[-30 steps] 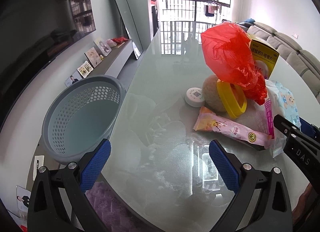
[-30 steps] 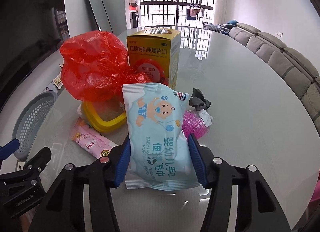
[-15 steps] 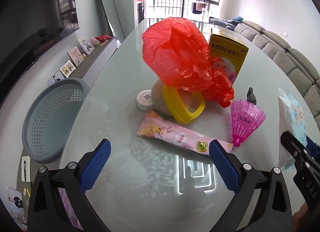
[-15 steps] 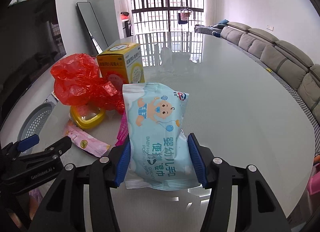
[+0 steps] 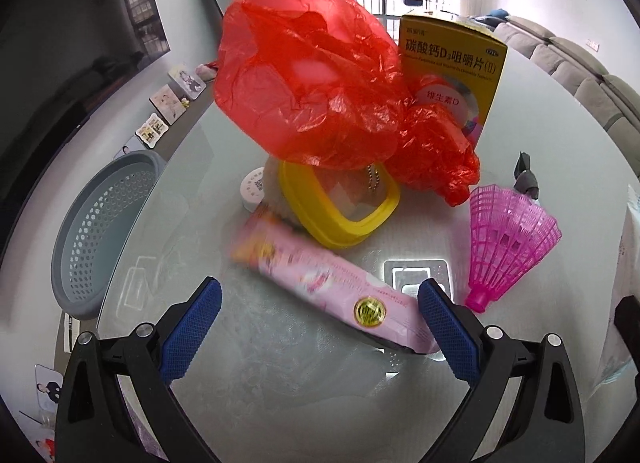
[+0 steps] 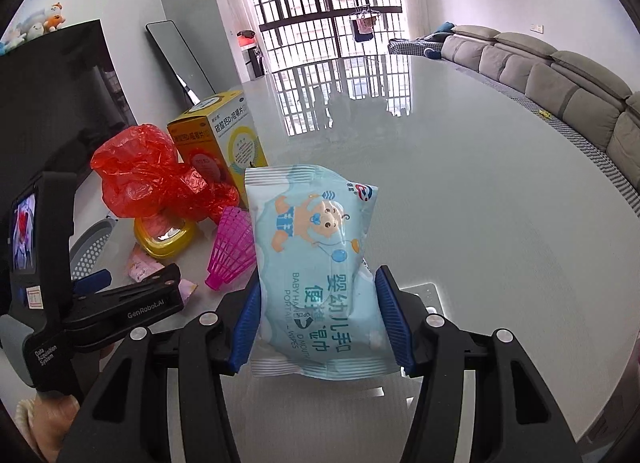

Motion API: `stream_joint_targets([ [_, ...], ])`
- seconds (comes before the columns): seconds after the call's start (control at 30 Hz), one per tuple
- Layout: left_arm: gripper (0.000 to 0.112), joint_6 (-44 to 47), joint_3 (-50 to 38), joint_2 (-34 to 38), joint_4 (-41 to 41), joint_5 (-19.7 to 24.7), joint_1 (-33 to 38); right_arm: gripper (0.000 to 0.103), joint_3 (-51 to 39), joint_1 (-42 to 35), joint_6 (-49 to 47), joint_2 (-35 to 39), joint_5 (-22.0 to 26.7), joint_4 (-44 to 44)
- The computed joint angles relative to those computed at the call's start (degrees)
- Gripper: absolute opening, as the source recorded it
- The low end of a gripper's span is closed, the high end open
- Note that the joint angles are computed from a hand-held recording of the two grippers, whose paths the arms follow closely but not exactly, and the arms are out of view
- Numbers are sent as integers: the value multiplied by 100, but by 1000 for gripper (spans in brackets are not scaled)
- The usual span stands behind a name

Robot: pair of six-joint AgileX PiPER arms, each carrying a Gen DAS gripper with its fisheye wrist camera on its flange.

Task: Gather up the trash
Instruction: 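Lift the wet-wipe pack with the right gripper while the left gripper approaches the pink snack stick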

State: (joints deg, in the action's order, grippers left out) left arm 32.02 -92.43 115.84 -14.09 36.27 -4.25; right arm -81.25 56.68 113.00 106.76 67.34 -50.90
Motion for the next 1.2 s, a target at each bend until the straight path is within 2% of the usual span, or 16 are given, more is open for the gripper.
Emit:
stream_joint_targets([
  [0.27,97,179,552,-339,203,-280,447,53,323,67,322,-157,-252,-225],
  [0.4,97,525,555,-444,-224,-172,703,53,385,94,397,-178,-352,-283],
  [0.53,97,612,298,-356,-489,29,748,53,438,132,445,-223,-375,-312],
  [0.8,97,-47,-830,435,-132,532,543,53,594,111,520,-293,-447,-293],
  [1.0,97,-270,-1061,714,114,437,437,53,683,64,625,-307,-478,-290],
  [1.2,95,-89,-1017,746,-49,367,448,53,767,14,666,-335,-564,-286],
])
